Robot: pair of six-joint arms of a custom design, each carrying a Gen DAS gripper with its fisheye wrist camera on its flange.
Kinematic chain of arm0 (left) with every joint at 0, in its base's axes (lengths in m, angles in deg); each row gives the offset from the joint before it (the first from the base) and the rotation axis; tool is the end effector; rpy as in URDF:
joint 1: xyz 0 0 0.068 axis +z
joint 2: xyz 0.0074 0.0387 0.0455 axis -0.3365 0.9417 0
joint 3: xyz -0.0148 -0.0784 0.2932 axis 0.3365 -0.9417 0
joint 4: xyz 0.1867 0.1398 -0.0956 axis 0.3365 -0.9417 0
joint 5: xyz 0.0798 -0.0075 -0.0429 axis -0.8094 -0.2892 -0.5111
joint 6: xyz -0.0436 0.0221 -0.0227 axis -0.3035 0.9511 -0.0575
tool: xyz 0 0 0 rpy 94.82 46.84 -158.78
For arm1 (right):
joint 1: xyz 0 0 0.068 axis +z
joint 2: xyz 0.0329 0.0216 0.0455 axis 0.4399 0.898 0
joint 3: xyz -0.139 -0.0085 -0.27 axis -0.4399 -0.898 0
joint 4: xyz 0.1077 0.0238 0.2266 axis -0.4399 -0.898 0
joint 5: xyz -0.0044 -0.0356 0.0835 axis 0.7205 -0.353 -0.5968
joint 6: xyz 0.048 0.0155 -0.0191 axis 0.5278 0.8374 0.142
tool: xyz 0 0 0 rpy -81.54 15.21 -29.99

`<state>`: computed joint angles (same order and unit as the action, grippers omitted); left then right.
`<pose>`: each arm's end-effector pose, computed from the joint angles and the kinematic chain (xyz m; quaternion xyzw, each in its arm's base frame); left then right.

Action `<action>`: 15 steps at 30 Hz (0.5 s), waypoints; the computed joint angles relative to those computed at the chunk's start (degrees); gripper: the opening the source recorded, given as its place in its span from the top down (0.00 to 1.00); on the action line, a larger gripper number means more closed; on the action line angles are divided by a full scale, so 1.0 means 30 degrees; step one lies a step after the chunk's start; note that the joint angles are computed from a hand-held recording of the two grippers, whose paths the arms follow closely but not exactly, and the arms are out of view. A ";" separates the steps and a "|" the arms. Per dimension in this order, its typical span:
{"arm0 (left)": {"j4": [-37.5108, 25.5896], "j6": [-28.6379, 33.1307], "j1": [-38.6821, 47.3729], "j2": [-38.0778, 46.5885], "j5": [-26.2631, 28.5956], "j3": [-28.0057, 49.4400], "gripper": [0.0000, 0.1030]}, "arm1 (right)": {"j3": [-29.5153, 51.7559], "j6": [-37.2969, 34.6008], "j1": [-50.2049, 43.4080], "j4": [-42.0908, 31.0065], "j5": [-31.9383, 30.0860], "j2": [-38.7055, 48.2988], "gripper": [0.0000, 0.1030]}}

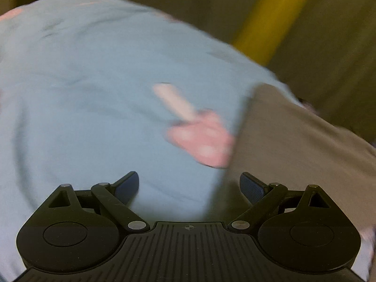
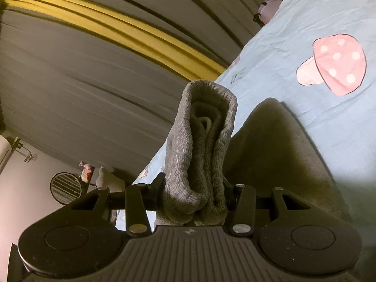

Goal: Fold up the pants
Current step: 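Grasp the folded leg end with the right tool and lift it, then fold the lifted leg end over toward the waistband with the right tool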

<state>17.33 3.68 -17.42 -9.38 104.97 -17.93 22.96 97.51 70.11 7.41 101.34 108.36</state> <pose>0.2074 -0.0033 0.1855 -0.0641 0.9279 -0.1829 0.3185 0.1041 0.0823 0.2010 0.3234 0.7676 0.3802 0.4021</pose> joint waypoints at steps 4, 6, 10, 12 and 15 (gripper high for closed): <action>-0.1214 0.2900 -0.1636 -0.2513 0.2657 -0.0473 0.06 | -0.0215 0.0344 -0.0467 0.0223 -0.0535 0.0230 0.56; -0.1409 0.3631 -0.3898 -0.3628 0.0640 -0.0757 0.03 | -0.0099 0.0528 -0.0491 0.0140 -0.0561 0.0296 0.56; -0.2277 0.3885 -0.8124 -0.1350 -0.4328 0.0306 0.03 | 0.0022 0.0722 -0.0034 0.0082 -0.0100 0.0277 0.56; -0.2264 0.3942 -0.8617 -0.0694 -0.4745 0.0529 0.03 | 0.0120 0.0611 0.0260 0.0012 0.0175 0.0249 0.56; -0.2285 0.3306 -0.8074 -0.0368 -0.5048 0.0602 0.04 | 0.0233 0.0581 0.0759 0.0007 0.0781 0.0325 0.56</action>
